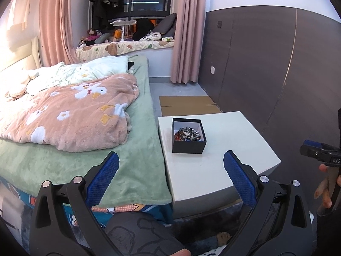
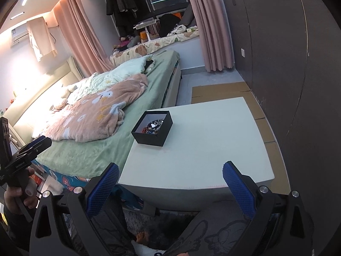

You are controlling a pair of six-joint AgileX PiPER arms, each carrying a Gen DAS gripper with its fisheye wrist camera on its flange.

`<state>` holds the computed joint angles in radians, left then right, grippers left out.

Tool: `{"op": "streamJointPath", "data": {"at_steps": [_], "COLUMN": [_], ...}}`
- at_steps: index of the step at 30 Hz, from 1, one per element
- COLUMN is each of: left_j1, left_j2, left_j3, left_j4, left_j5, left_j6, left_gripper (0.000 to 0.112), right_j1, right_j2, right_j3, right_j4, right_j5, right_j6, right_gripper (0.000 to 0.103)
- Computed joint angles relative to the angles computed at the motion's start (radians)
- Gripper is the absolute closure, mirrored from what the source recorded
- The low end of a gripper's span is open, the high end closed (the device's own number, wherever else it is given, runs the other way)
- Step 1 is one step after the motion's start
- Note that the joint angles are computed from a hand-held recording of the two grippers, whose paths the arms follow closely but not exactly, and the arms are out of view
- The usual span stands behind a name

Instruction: Organize jewelry

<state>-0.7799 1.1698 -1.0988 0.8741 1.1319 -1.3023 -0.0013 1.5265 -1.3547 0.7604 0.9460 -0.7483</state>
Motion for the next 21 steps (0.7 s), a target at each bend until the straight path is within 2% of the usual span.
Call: {"op": "streamJointPath", "data": {"at_steps": [11,21], "left_j1": [0.001,-0.001], "left_j2": [0.006,-0.001], "left_j3": [-0.011,-0.015], "left_j4": [0.016,0.025], "left_j5": [0.007,0.015], "left_j6": [-0.012,-0.01], "left_gripper": [0.014,0.014], "right_j1": [0.018,0.06], "right_j2": [0.017,0.015], "right_j3": [-0.023,-0.033], "right_j4": [-0.003,-0.033], "right_j5": [-0.008,-0.05], "right_j6": [-0.003,0.012], "right_gripper": [0.008,0.008]}}
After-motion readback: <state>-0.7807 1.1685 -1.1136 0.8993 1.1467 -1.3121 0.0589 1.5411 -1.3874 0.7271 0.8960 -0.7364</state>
